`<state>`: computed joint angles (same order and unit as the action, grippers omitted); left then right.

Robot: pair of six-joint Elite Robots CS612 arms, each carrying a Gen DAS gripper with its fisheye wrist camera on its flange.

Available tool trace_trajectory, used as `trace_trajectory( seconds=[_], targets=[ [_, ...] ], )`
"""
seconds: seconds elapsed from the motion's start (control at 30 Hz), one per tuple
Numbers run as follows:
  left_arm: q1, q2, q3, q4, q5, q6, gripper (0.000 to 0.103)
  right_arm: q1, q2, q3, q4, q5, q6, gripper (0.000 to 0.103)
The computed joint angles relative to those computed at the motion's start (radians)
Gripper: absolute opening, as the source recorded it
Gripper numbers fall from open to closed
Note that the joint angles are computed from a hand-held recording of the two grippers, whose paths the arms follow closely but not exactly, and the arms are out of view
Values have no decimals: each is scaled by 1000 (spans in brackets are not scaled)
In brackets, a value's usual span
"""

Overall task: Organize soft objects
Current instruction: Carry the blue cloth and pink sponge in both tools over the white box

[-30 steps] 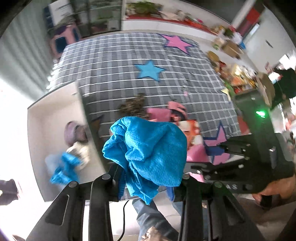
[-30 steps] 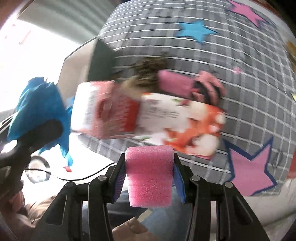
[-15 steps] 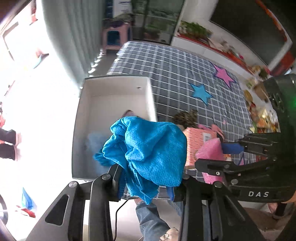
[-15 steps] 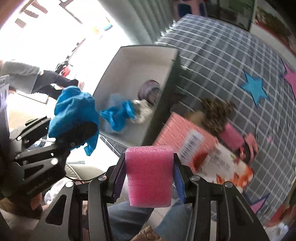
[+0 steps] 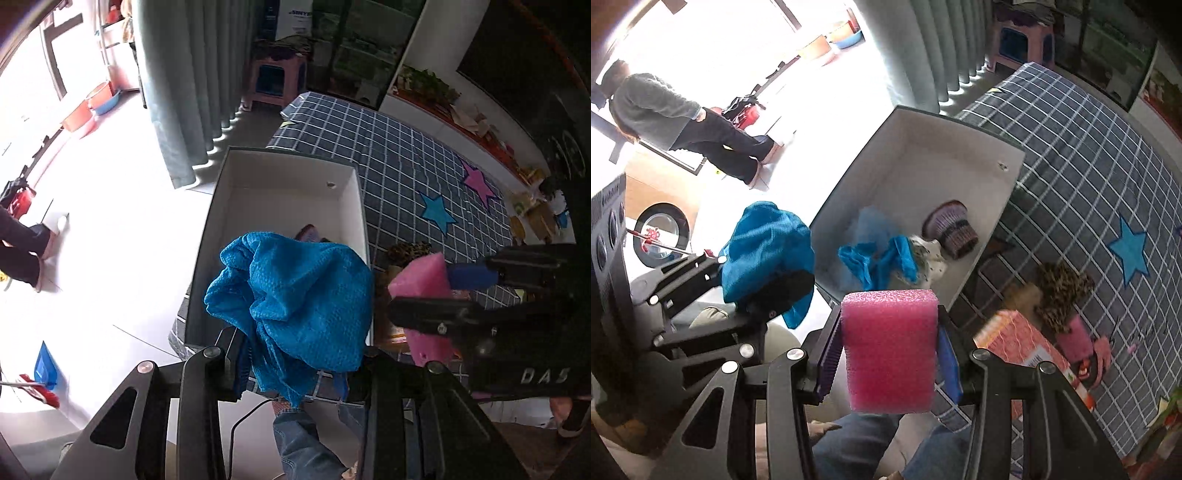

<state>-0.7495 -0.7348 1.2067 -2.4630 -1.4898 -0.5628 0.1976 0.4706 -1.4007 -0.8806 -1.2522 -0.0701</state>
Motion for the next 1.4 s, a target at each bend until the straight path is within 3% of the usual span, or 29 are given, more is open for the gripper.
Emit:
trace_trajectory(
  seconds=[0.57,1.4],
  targets=[
    [7,1,8,-4,13,-39,38,12,-36,83,-44,18,7,48],
    [11,14,-15,17,4,-38,38,2,-44,109,-75,23,49,48]
  ],
)
